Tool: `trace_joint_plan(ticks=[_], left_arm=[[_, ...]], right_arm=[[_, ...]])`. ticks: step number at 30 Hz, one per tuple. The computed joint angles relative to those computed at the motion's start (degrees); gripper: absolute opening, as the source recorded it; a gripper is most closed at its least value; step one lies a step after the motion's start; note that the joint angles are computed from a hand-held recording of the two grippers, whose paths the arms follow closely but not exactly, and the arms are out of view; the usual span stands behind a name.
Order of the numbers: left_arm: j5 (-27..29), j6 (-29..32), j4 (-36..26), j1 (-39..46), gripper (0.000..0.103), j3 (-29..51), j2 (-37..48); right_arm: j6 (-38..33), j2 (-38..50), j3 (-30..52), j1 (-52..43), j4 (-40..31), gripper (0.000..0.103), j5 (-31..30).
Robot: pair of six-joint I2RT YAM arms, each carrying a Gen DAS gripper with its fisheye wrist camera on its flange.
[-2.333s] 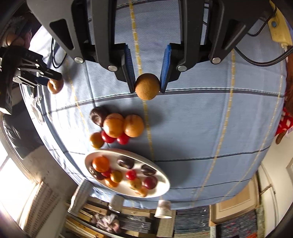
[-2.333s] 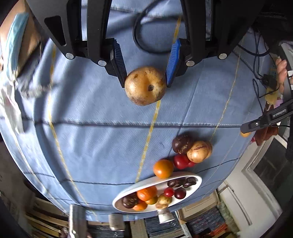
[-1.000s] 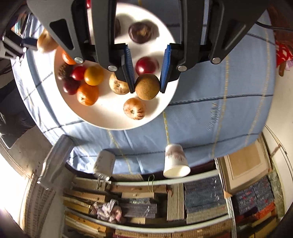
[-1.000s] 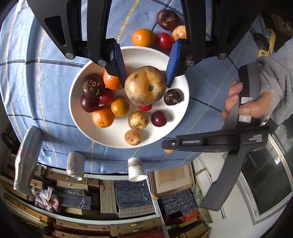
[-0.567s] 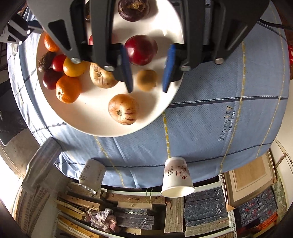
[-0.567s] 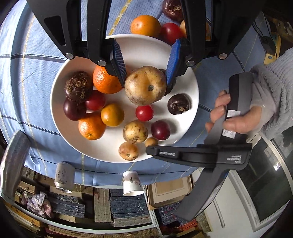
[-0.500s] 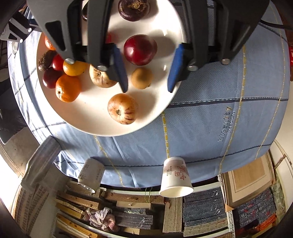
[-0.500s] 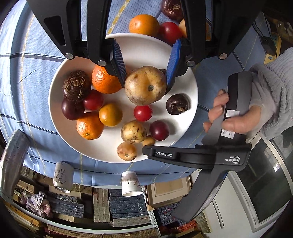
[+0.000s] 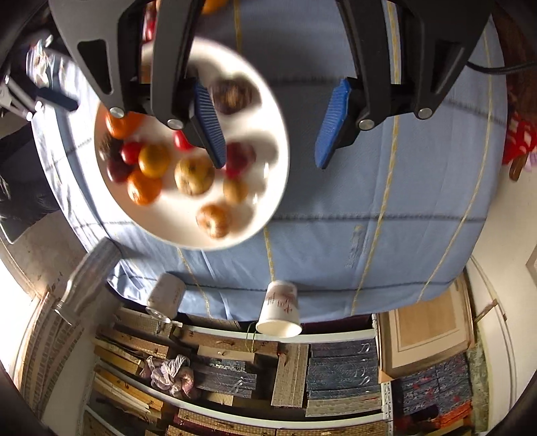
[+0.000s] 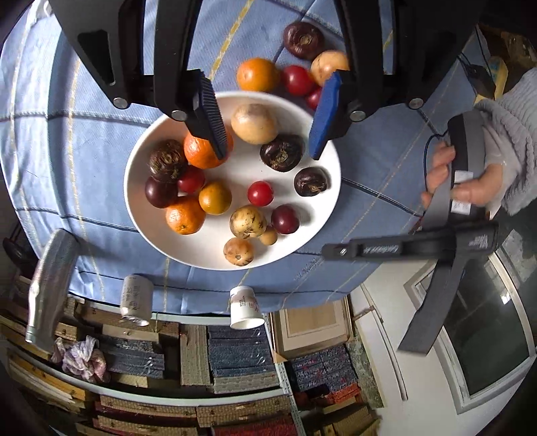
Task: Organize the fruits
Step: 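Move both open tools back toward the remaining fruit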
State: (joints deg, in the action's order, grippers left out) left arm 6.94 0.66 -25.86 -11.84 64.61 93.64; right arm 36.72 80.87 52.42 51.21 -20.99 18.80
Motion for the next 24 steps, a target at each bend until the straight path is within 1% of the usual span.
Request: trace_joint_plan(ticks=[2,5,7,10,12,13,17,24], left_arm=[[-0.24,0.63,-0.25,0.01,0.055,-5.11,-4.91],[-0.19,0.61,-1.52,-0.5,0.057,-11.84,-11.32],[0.05,0.23,-2.82,-1.49,0.057,-16.79,-16.14],[0.16,-0.88,-4.02,-3.99,0.058,-21.71,-21.2],[-1.19,-1.13,-3.94,-6.74,0.064,-24.69,-24.11],[-2.21,-1.31,-3.76,-8.43,0.065,-25.97,-25.28],[-5.16,-1.92,-2.55,-12.1,0.066,-29.03,-26.49],[-4.12,-2.18,-0.36,-9.34,0.066,-30.2,-24.42]], right_arm=[[3.7,-3.37,-2.31,3.14,-2.24,0.058,2.25],[9.2,-6.79,-5.53,6.84,-4.86,0.058,3.85],[14.19,-9.1,-8.23,10.07,-6.8,0.058,5.08],[22.29,-12.29,-12.18,15.06,-9.15,0.059,6.71],[27.54,-13.82,-14.28,17.99,-10.33,0.059,7.04],[30.02,-14.39,-15.1,19.53,-11.09,0.059,7.31],[36.09,-16.04,-16.17,23.51,-14.36,0.059,8.75],[42.56,-17.44,-15.33,28.11,-20.6,0.06,11.56]])
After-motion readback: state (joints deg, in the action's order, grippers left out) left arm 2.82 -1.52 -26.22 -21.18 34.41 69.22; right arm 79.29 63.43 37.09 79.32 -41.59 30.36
